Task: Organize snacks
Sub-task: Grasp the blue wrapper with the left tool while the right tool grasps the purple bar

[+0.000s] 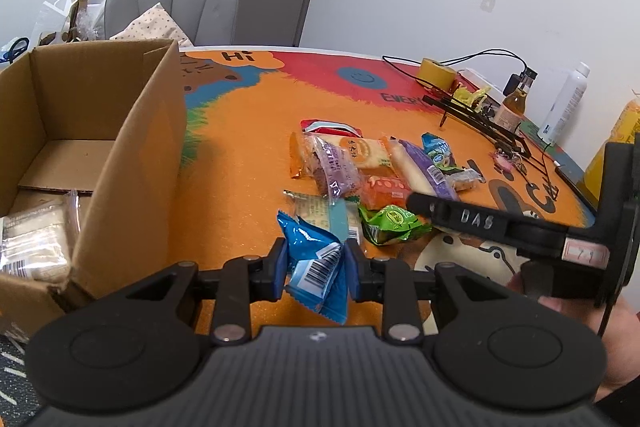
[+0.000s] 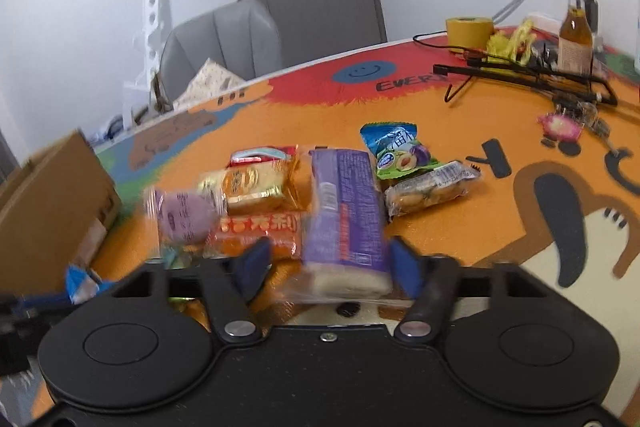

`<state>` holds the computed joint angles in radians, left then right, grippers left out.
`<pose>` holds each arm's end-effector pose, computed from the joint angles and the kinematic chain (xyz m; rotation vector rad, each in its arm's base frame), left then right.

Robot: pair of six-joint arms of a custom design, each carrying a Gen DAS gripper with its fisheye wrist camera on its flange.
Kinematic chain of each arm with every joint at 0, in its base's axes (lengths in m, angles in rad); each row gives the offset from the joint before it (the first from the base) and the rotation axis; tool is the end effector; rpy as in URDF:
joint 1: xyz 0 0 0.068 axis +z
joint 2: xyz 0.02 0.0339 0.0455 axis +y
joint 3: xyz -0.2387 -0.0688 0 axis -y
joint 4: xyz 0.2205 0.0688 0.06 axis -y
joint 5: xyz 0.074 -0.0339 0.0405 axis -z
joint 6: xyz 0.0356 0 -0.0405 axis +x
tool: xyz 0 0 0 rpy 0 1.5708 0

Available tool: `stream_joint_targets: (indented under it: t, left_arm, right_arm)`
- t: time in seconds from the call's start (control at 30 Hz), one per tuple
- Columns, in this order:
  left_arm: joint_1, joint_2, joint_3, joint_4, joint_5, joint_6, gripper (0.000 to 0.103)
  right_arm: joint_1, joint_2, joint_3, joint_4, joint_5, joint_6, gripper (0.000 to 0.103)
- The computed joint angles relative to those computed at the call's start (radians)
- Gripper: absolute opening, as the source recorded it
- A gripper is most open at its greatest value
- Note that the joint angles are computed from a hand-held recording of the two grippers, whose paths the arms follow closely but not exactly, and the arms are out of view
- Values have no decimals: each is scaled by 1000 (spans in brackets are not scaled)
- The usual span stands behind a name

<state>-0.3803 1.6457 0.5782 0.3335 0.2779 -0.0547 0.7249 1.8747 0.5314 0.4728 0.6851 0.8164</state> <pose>0.2537 -0.1119 0.1148 0.5199 2.2724 -0.5410 0.2134 0.1589 0.0623 0.3844 2.1707 -0.0032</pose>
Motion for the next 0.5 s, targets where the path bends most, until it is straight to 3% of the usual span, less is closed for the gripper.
stream_joint_targets:
  t: [0.13, 0.5]
  left_arm:
    - [3, -13, -12, 7, 7, -3, 28]
    - [18, -77, -63, 20, 38, -14, 28]
  right_arm:
    - [1, -57, -48, -6, -26, 26, 36]
    - [125, -152, -128, -74, 59, 165, 33]
